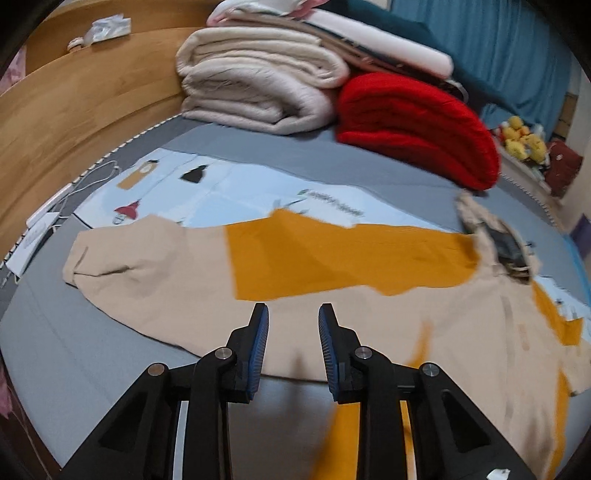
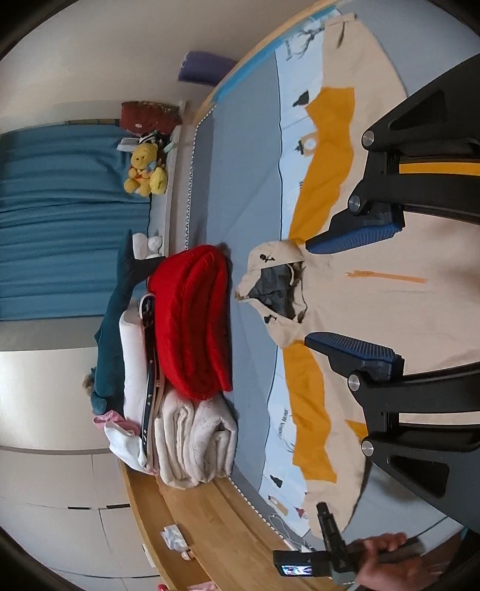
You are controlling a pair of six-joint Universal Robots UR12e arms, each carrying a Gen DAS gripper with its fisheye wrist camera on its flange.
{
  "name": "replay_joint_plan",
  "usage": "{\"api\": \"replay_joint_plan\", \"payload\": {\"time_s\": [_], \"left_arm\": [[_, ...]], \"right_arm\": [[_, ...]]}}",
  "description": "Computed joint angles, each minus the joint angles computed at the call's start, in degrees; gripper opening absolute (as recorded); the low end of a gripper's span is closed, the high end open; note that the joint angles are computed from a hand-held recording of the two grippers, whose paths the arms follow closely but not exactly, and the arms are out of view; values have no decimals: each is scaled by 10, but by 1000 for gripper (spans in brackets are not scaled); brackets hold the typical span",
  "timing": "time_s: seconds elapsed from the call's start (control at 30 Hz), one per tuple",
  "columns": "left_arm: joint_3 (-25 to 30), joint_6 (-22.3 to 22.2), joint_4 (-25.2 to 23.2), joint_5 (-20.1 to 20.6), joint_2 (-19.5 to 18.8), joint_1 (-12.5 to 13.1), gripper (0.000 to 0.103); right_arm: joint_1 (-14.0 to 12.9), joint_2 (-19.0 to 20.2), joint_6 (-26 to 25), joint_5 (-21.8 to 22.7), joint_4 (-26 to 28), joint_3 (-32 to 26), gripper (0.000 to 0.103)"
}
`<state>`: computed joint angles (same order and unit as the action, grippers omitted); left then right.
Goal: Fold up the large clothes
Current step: 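Move the left tool out to the cuff of the nearest jacket sleeve, then grasp the sleeve with the left gripper, fold it across the jacket body, release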
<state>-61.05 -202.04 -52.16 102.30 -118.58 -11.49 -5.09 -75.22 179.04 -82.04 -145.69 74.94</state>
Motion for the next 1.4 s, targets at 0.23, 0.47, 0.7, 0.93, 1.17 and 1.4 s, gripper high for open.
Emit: {"api": "replay_joint_plan", "payload": {"time_s": [0.23, 0.47, 0.7, 0.93, 1.17, 1.4], "left_arm": [[-23, -2, -13, 0, 0, 43, 25], [-59, -112, -45, 21, 14, 90, 30], [-102, -192, -44, -17, 33, 130, 35], [-134, -261, -13, -65, 43, 157, 39], [-123, -266, 7, -34, 36, 151, 2], [-40, -179, 60, 28, 21, 92, 0]], "right_arm": [[-1, 22, -29, 7, 35, -9, 54], [-3, 51, -25, 4, 81, -37, 57], [4, 63, -51, -2, 97, -41, 45], [5, 74, -47, 3, 138, -53, 45], [0, 78, -30, 2, 168, -57, 45], [-12, 64, -10, 5, 179, -52, 17]]}}
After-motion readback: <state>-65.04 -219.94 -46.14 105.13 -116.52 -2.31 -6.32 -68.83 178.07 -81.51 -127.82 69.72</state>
